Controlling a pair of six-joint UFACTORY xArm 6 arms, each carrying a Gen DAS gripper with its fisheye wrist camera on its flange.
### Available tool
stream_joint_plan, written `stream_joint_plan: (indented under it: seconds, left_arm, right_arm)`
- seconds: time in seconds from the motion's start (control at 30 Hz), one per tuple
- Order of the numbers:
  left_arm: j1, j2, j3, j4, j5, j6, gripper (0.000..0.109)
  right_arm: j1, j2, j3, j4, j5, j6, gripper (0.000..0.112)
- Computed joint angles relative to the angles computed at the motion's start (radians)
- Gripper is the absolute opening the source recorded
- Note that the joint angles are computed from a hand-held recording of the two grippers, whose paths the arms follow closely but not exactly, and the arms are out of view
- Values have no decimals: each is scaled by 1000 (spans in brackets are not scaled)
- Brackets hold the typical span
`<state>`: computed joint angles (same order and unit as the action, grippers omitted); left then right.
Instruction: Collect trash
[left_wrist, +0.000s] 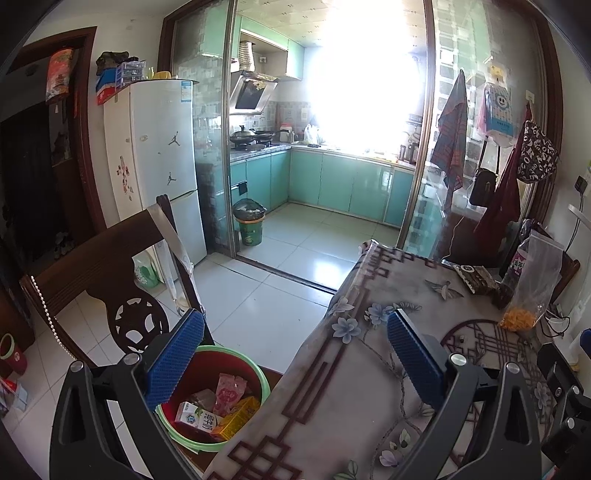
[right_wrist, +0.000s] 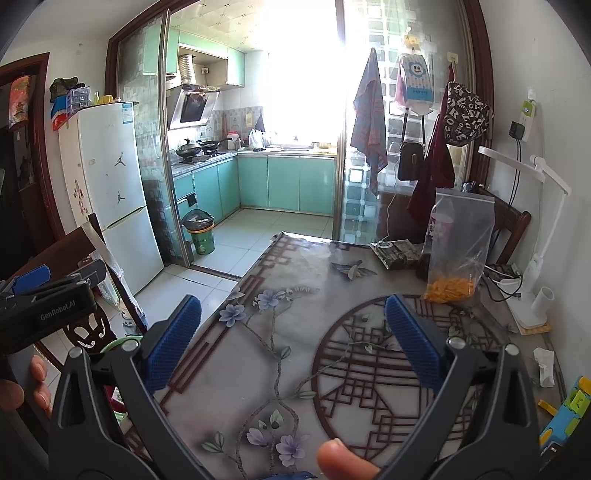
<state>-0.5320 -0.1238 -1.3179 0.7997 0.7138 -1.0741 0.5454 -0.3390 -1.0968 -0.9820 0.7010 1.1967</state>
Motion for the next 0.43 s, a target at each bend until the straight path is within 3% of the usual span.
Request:
stream_joint_plan:
  seconds: [0.23,0.43]
  left_arm:
    - [-16,68,-15,-94,-62,131,95]
    - [-50,257,-7,-206,-130,221,95]
  right_arm:
    - [-30,-17,51,31,-10,-21,98]
    - [-144,-80,251,125,12,-32,98]
